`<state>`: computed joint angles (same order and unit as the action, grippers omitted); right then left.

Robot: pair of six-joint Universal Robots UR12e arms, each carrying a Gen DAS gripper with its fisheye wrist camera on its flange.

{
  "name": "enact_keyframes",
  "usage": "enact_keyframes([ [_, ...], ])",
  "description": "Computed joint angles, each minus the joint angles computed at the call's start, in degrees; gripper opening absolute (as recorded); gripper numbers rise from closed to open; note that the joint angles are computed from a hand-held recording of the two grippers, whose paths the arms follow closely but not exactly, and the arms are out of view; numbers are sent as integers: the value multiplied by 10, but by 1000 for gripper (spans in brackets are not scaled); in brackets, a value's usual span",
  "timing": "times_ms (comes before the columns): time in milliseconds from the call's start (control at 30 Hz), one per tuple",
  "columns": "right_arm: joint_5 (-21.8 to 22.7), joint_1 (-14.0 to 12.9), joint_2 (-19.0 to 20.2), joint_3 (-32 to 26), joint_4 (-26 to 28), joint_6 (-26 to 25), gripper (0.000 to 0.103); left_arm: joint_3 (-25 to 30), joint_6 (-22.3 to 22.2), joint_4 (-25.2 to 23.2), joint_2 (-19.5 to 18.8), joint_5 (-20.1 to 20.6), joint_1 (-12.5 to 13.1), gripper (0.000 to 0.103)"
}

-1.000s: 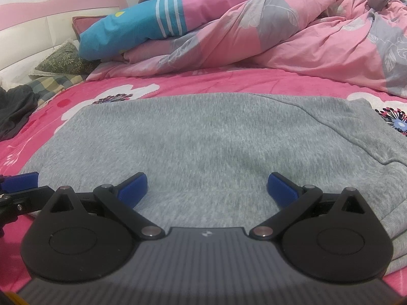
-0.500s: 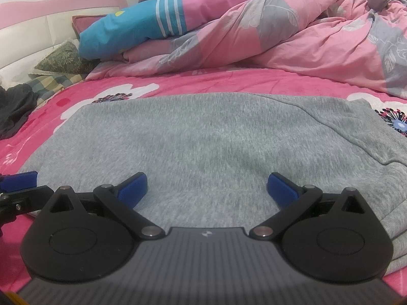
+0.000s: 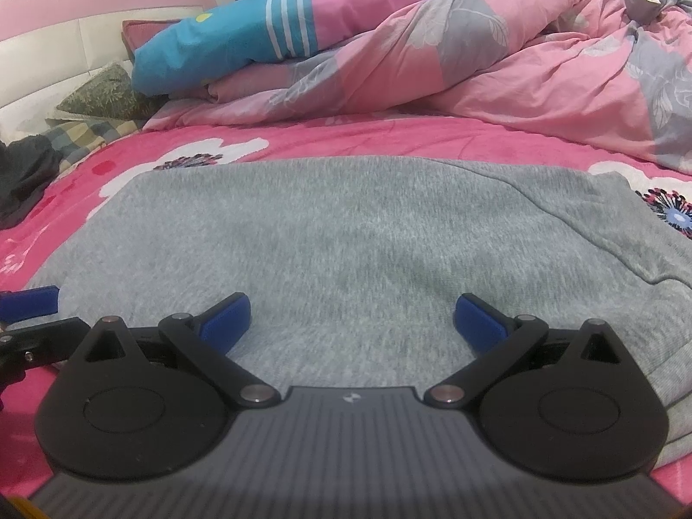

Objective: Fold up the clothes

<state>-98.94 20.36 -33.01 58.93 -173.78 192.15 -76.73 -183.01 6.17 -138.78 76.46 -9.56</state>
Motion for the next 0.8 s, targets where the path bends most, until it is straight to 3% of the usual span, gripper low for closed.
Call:
enact_keyframes([
  [800,-4,1,-1,-8,24,-3,102,-1,4,0,0,2,-1,86],
])
